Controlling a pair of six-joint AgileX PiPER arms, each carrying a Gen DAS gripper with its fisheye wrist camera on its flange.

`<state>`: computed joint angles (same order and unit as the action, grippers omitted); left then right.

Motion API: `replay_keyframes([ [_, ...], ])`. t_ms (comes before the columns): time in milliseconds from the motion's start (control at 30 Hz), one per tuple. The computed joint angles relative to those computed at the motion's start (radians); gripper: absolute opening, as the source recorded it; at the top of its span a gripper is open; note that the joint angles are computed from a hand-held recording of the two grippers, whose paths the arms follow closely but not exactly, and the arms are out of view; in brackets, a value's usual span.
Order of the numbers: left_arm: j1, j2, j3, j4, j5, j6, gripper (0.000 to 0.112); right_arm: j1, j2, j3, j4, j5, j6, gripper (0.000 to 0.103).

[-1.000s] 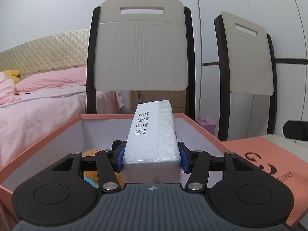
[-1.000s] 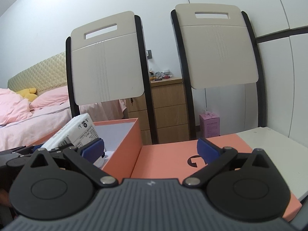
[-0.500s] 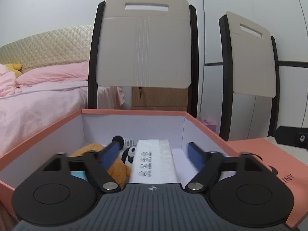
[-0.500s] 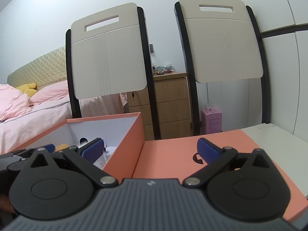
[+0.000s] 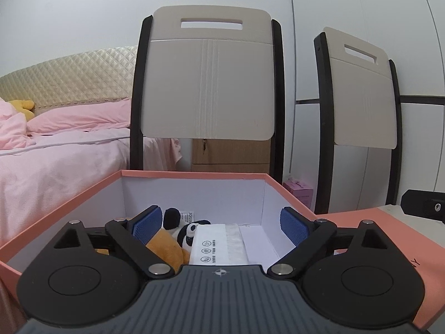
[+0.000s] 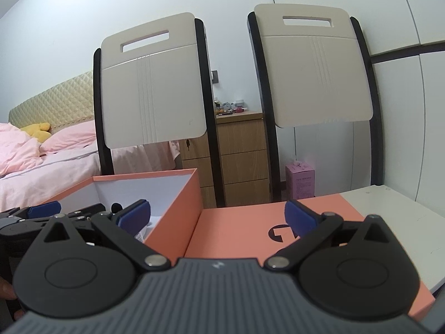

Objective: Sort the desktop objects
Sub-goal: 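Lower the tissue pack into the pink box and open the left gripper, then move both grippers to the edges of the JOSINY box lid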

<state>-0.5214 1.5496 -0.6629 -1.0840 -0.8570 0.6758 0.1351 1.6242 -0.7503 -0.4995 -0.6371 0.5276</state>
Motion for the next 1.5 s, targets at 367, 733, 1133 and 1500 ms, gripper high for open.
replay_keyframes([
  [367,-0.138,-0.074,0.019,-0.182,-0.107,0.093,0.096,-0.093,-0.012,0.021,-0.149,-0.106,0.171,0.103],
  [733,-0.342,-0.144,0.170,-0.277,-0.252,0.011,0.098,-0.131,-0.078,0.105,-0.130,-0.162,0.096,0.103],
  [1133,-0.416,-0.073,0.157,-0.207,-0.071,-0.069,0.098,-0.435,0.025,-0.148,-0.876,-0.034,0.817,0.103],
  [1500,-0.311,0.088,0.131,0.062,0.119,-0.235,0.098,-0.537,0.239,-0.312,-1.147,-0.027,1.021,0.103],
])
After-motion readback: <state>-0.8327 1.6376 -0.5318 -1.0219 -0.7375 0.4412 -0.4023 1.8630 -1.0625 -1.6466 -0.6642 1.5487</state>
